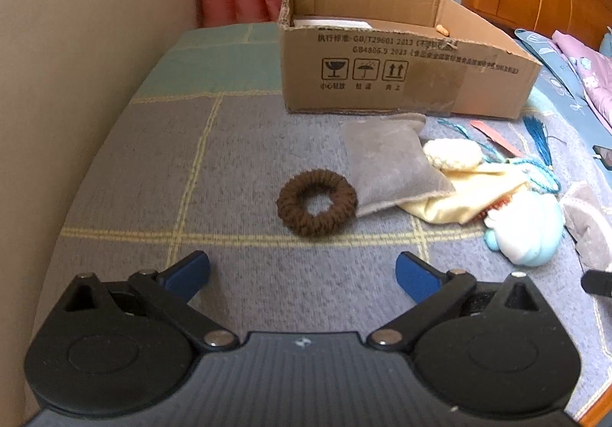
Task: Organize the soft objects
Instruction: 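Close the right tool on the grey sachet while the left tool grasps the brown hair tie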
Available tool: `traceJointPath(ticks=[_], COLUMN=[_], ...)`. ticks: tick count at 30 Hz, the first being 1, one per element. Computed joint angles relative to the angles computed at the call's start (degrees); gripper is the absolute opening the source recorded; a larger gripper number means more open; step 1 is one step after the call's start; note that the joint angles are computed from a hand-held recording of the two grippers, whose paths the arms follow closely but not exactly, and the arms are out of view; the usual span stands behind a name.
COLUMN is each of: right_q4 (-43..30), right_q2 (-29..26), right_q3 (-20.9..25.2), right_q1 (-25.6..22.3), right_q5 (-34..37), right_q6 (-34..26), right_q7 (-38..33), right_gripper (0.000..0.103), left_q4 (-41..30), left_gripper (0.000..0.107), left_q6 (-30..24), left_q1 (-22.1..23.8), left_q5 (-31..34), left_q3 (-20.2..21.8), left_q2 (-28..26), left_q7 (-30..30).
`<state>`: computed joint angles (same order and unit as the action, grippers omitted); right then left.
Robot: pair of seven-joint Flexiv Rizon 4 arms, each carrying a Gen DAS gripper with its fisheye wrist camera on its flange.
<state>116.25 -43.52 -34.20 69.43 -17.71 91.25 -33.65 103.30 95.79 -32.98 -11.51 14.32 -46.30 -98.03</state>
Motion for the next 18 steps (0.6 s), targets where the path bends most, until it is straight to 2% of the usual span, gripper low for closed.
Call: traceJointPath(ticks=[5,9,12,18], right_q4=[0.3,0.6,0.7,0.6], right_q2=[-0.5,-0.9,-1.1,-1.6], right_q3=[-1.1,-1.9,-1.9,-2.2], right_q1=[1.1,2.1,2.4,2.8], right_q5=[0.6,1.7,2.5,4.1], right_q6=[0.7,1.4,1.7,2.3], right_q7=[0.2,-0.4,-1.3,-2.7], right_gripper=[0.103,0.103,0.103,0.103], left_q4=[-2.1,-3.5,-3.2,-3.1], left_gripper=[0.103,0.102,0.095,0.068], left_q6=[0.9,0.6,2.2,5.9], left_q1=[0.9,-2.8,-0.5,7.2], left_q5=[0.0,-0.9,0.2,1.5], left_q3=[-0.1,5.1,2.5,-7.1], left_q2=[-1.6,-3.2,-2.8,-2.4], left_q7=[0.5,-0.3,1.8,7.5])
